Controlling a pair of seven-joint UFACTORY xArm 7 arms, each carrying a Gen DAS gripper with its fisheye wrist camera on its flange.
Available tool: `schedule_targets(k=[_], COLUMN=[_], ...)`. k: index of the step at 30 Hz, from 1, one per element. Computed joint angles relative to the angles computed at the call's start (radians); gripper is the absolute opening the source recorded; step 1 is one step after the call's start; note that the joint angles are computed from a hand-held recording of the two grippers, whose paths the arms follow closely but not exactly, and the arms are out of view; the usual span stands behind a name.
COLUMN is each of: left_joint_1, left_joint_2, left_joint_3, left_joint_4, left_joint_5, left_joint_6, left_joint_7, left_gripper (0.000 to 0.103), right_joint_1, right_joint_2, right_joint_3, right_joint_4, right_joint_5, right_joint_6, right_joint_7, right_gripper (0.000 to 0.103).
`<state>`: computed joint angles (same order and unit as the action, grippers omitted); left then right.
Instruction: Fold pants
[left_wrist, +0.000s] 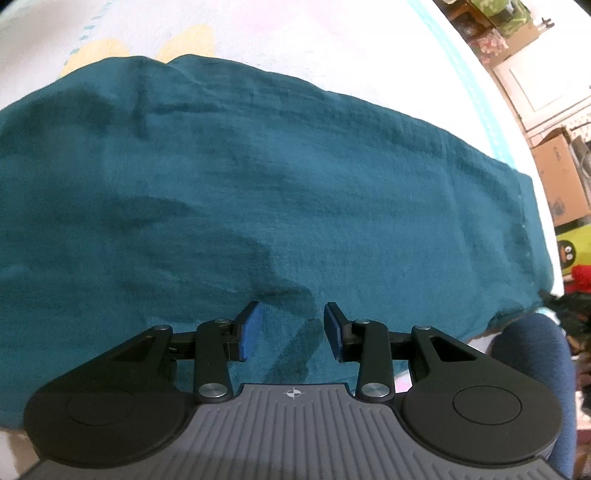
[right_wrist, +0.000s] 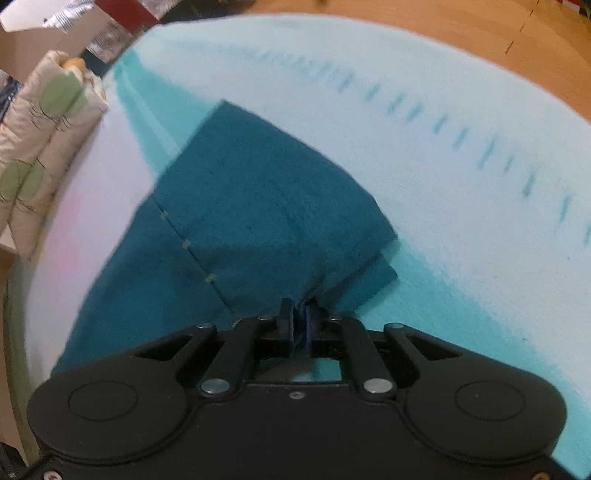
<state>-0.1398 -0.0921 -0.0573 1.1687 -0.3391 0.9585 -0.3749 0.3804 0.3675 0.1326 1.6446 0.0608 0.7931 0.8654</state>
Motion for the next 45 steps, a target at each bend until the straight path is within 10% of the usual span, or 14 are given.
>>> schedule_targets(k=[17, 38, 45], left_joint_1=[0.013, -0.054, -0.066], left_joint_2=[0.068, 0.219, 0.244], left_joint_3=[-0.013, -0.033, -0.037], left_joint_4=[0.128, 0.270, 0.300], left_joint_5=[0.237, 0.266, 0.289], left_joint_6=[-0.080, 0.064, 0.080], left_joint_7=[-0.199, -0.147, -0.125], left_gripper=[0.036, 0.036, 0.036], right_joint_1=[0.037, -0.195, -0.158], right_joint_2=[-0.009, -0.080, -0.099], right_joint_3=[-0.040, 0.083, 0.049], right_joint_4=[0.045, -0.158, -0.184], right_joint_5=[-0.257, 0.358, 0.372], right_joint_6=[-0.066, -0.144, -0.173], right_joint_7=[-0.186, -0.646, -0.672], right_gripper=[0.056, 0.061, 0.063])
